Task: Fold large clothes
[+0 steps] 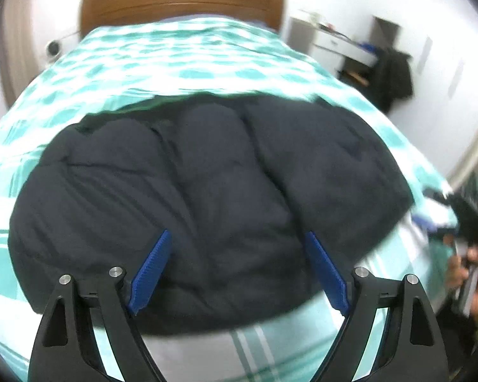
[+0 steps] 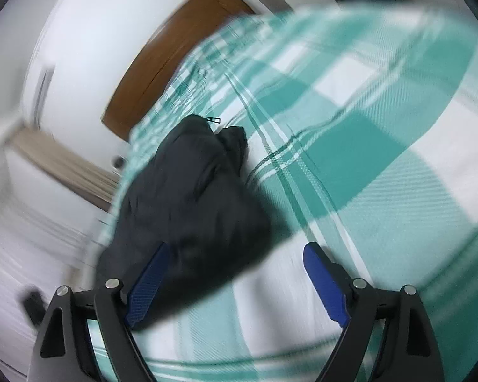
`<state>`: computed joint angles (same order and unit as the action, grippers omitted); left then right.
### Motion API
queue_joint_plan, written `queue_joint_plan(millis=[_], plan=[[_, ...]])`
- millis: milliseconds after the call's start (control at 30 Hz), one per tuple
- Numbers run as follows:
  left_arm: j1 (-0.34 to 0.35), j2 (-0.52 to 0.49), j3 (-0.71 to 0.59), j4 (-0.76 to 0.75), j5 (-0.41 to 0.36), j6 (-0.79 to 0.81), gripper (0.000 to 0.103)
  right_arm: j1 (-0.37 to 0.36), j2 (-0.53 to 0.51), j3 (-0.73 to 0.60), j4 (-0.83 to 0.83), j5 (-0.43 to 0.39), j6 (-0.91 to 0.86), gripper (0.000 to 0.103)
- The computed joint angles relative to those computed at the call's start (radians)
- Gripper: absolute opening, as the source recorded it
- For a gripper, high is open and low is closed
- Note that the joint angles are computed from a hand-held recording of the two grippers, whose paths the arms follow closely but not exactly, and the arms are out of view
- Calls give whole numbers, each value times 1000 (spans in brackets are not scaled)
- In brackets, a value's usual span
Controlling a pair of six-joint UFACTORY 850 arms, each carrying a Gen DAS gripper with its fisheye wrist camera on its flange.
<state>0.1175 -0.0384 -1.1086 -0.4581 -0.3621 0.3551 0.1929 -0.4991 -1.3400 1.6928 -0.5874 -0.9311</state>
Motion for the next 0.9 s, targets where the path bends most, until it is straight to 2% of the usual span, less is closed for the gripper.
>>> queue_joint_plan(millis=[67, 133, 233, 333, 367, 400, 467, 633, 733, 800, 833, 900], plan=[[19, -58, -55, 35, -4, -81, 87, -7, -44, -37, 24, -51, 8, 88], [36, -112, -99, 35, -21, -112, 87, 9, -78, -88, -14, -42, 35, 91], [16, -172, -144, 83, -13, -157, 87, 35, -152, -193, -28, -82, 70, 92], [-25, -208, -169, 240, -12, -209, 87, 73, -198, -272, -105, 20, 139, 90], [-33, -211, -164, 290, -9, -235, 88, 81, -205, -285, -112, 43, 148, 77], [-34, -204, -158, 299, -11, -237, 88, 86, -201, -284, -80, 46, 125, 51], [-20, -204, -163, 219, -36, -160, 88, 106, -159, -261, -44, 102, 68, 30], [38, -203, -242, 87, -186, -19, 82, 231, -25, -264, -118, 316, -257, 29], [106, -179, -315, -120, -276, 177, 83, 315, 1, -304, -188, 417, -394, 29], [159, -192, -406, -263, -390, 296, 95, 372, 4, -323, -275, 475, -417, 29], [177, -202, -446, -310, -443, 333, 97, 407, 2, -335, -352, 505, -401, 29], [219, -252, -563, -399, -602, 392, 99, 465, -13, -356, -554, 551, -300, 29]])
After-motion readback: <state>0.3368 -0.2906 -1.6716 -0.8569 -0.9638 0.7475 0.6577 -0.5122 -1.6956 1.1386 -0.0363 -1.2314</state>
